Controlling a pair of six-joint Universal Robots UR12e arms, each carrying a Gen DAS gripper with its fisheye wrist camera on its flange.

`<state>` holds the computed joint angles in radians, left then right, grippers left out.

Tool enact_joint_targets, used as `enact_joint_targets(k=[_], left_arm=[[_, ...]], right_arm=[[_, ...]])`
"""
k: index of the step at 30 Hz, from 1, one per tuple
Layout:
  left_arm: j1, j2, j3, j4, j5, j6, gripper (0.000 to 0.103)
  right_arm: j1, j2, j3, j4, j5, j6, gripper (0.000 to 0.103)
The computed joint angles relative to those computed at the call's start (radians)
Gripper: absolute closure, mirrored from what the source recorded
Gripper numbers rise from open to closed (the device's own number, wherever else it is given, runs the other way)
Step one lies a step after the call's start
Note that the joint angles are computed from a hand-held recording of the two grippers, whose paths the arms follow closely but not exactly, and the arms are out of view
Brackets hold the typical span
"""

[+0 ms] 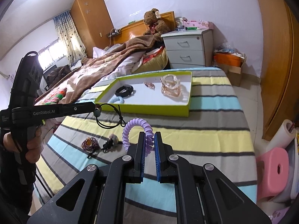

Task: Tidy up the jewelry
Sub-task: 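Carry the black hair tie with the left tool while the right tool carries the lilac tie over the box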

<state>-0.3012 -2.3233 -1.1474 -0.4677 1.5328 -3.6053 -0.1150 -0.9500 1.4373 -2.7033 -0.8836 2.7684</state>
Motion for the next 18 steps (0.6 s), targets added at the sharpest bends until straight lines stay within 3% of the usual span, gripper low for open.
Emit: enact_joint_targets(k=[10, 18], left_arm=[[0.009, -0.006, 0.036, 0.003, 0.026, 0.014, 0.100], [0.025, -0.042, 0.105, -0.020, 0.034, 0.005, 0.100]], right_arm=[[0.013, 0.013, -0.043, -0.041, -0.012, 0.018, 0.094], [0.033, 0.059, -0.136, -0.028, -0.048, 0.048, 0.094]])
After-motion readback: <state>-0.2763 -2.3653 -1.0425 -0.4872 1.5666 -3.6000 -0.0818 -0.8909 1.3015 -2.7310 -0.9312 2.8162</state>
